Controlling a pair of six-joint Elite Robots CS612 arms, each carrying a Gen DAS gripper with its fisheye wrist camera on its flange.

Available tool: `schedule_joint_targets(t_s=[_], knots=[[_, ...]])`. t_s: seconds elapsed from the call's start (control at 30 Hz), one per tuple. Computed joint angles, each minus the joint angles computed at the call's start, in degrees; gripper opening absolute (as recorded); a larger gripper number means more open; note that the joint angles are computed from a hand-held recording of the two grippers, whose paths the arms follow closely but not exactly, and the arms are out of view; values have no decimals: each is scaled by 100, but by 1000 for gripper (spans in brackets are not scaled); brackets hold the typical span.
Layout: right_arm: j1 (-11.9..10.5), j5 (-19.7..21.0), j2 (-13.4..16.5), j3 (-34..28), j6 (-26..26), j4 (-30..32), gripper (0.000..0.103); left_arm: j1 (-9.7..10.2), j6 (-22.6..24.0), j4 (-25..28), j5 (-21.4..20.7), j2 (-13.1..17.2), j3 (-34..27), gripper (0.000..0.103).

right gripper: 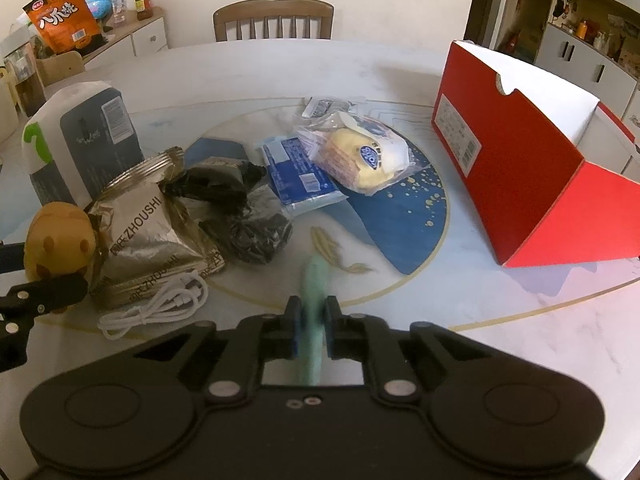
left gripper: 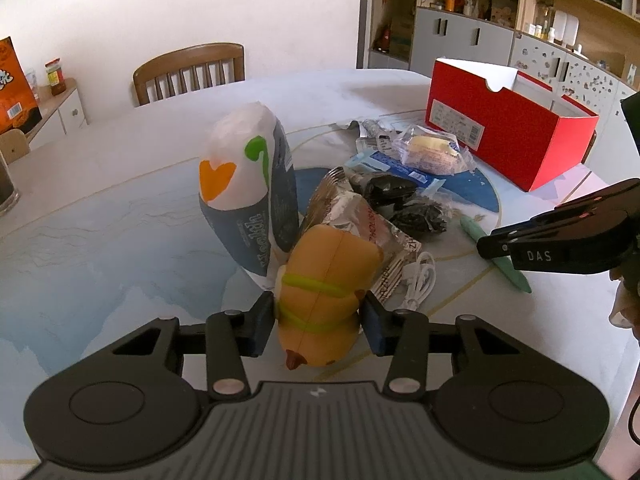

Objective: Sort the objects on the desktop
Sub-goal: 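Close the left tool on the orange toy while the right tool grasps the mint-green toothbrush, then carry the orange toy and toothbrush over the red shoebox with both tools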

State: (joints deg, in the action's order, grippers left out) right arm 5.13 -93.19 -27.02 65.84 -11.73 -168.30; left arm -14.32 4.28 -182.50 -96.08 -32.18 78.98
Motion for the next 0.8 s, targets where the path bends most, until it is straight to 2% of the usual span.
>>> schedule_joint_targets(t_s=[0.8], knots=[[-80,164,-414,506,226,-503,11,-14,144,-364,-323,-197,117,44]])
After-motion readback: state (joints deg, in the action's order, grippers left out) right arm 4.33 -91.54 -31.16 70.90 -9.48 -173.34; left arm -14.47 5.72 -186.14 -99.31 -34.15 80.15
